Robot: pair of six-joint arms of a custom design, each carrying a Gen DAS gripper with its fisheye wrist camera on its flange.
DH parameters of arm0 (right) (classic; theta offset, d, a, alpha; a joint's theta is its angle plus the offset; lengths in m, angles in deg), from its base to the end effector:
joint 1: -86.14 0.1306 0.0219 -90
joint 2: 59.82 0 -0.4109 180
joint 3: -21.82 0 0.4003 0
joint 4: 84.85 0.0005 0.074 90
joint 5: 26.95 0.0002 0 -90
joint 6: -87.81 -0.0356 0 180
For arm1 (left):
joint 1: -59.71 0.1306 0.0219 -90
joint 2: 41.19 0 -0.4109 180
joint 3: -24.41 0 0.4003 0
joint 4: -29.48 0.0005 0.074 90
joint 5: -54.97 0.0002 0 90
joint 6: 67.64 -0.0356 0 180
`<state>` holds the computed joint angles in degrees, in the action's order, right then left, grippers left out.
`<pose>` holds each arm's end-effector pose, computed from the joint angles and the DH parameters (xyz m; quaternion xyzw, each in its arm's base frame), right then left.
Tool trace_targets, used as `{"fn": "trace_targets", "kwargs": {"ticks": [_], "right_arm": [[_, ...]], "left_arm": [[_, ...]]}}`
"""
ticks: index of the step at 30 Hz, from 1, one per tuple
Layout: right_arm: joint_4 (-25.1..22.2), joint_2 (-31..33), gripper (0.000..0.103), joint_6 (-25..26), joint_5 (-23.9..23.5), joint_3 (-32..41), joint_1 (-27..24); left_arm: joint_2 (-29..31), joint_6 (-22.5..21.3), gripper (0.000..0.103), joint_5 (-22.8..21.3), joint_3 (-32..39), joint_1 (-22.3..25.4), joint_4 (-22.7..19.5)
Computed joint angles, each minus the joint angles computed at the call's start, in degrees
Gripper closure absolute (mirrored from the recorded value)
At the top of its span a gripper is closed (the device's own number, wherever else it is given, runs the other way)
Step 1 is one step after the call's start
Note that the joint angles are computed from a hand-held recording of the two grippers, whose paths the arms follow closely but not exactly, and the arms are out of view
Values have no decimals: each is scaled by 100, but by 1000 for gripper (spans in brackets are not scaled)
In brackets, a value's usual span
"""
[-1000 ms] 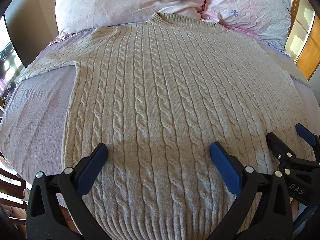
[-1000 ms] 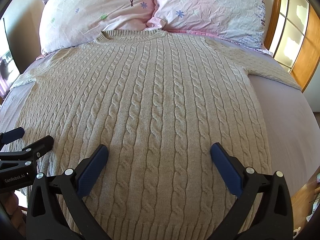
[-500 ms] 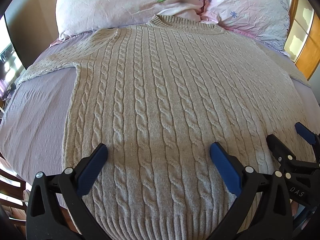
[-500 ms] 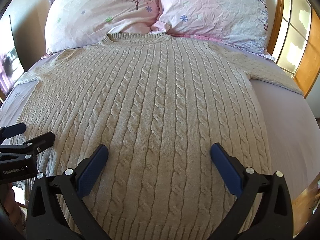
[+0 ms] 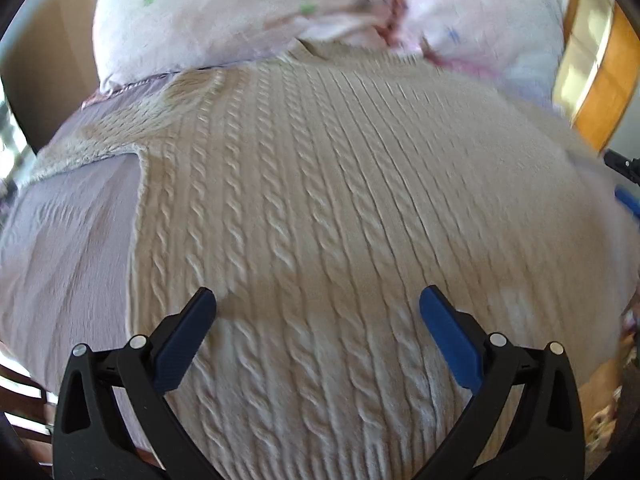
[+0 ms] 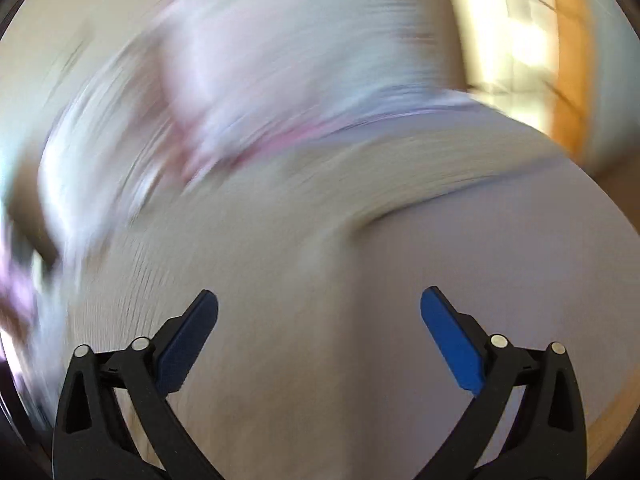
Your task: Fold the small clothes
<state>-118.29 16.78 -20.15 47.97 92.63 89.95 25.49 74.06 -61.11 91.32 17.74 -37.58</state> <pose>0.4073 0.0359 0.4212 0.0545 0.8957 0.1967 0.3950 0.2340 -0.1901 0.4120 -0.1261 0.9471 0.0085 0.2951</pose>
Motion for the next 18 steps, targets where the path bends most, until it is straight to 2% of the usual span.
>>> {"fn": "trace_targets", "kwargs": {"ticks": [1, 2, 3, 5, 7, 9, 10, 12, 14, 16, 18], "right_arm": [[6, 157, 12, -297, -195, 150, -313], [2, 470, 25, -735, -417, 417, -770], [-84, 753, 36, -1055, -443, 681, -1060], [-137, 1237, 48, -1498, -454, 1107, -1459], [-227, 1728, 50, -1858, -405, 1560, -1722], [-374, 2081, 53, -2138, -363, 1890, -1841], [-441, 2196, 53, -2254, -402, 2001, -1881], [-520, 2475, 61, -2500, -435, 2227, -1930], [-378, 2580, 63, -2589, -326, 2298, -1961], [-309, 2645, 70, -2656, -296, 2353, -1984], [-176, 2759, 95, -2833, -237, 2402, -1986]], "left_arm": [[-158, -61, 2, 139, -68, 179, 176], [-385, -132, 2, 355, -170, 455, 413], [-573, -192, 2, 528, -265, 686, 629], [-1040, -347, 2, 1055, -548, 1302, 1271], [-1400, -292, 2, 1412, -793, 1799, 1772], [-1726, -261, 2, 1293, -982, 2182, 2112], [-1802, -382, 2, 1067, -996, 2270, 2156], [-1832, -794, 2, 696, -931, 2406, 2075], [-1747, -1252, 2, 168, -752, 2503, 1748], [-1668, -1565, 2, -55, -664, 2714, 1576], [-1632, -1735, 2, -11, -625, 3162, 1495]]}}
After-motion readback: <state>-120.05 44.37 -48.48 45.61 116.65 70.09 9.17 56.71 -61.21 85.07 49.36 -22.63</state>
